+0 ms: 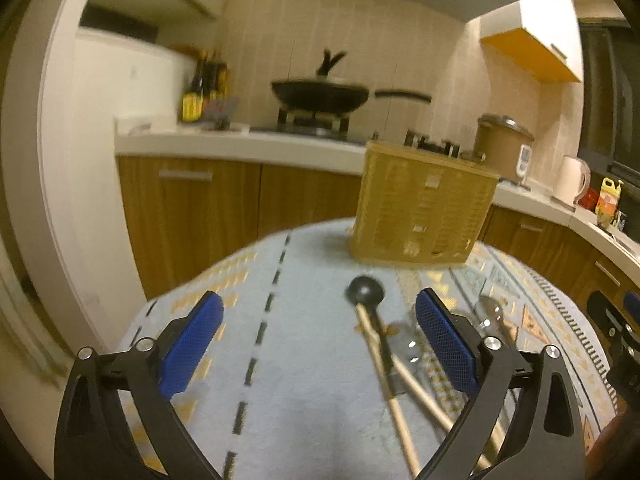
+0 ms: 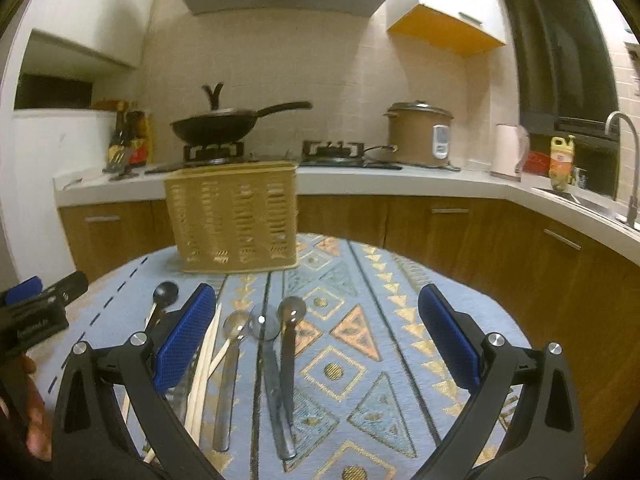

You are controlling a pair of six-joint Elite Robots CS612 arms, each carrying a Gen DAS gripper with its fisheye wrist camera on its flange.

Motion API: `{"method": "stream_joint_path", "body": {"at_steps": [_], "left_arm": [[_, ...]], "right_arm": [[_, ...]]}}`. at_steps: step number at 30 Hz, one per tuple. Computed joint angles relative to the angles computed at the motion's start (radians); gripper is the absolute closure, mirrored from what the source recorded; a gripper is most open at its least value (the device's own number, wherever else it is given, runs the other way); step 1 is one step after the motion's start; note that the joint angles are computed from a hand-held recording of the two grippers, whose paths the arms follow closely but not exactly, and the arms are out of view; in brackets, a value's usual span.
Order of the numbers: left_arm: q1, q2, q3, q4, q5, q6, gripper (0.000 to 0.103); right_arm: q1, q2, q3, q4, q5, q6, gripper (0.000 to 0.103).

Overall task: Organize utensils
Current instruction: 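Move both grippers toward the utensils lying on the tablecloth, then grasp the black ladle with the left gripper while the right gripper grasps a clear spoon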

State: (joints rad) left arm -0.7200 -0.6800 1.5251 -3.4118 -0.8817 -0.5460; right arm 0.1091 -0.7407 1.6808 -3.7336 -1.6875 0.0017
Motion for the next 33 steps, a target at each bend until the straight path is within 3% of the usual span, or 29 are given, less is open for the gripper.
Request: {"method": "stream_joint_path", "body": {"at_steps": [2, 5, 7, 10, 14, 22, 29, 33], "left_arm": [[0.019, -0.017, 0.012, 0.048, -0.079, -0.023, 0.016], [0.053, -0.035, 0.013, 0.099, -0.221, -0.031, 0.018], [0.075, -0.041, -0.005, 0.164, -0.306, -0.021, 0.025], [0.099, -0.04, -0.052, 0.292, -0.408, 0.014, 0.028], [0.131, -0.019, -0.143, 0.468, -0.541, 0.024, 0.034], [0.179, 0.059, -0.331, 0.656, -0.767, 0.001, 0.041], [0.181, 0.117, -0.475, 0.816, -0.783, -0.022, 0.047], [0.177, 0.139, -0.519, 0.865, -0.775, -0.039, 0.051]], "right_arm": [[-0.004, -0.006, -0.002, 0.042, 0.03, -0.014, 0.006], [-0.002, -0.013, -0.013, 0.122, 0.02, -0.024, 0.006], [-0.008, -0.024, -0.017, 0.196, 0.047, -0.01, 0.006], [-0.027, -0.048, -0.032, 0.338, 0.127, -0.002, 0.007], [-0.041, -0.065, -0.072, 0.491, 0.195, -0.03, 0.014], [-0.062, -0.046, -0.223, 0.843, 0.288, -0.074, 0.026], [-0.082, 0.02, -0.387, 1.123, 0.372, -0.021, 0.038], [-0.084, 0.046, -0.442, 1.207, 0.388, -0.003, 0.044]]}}
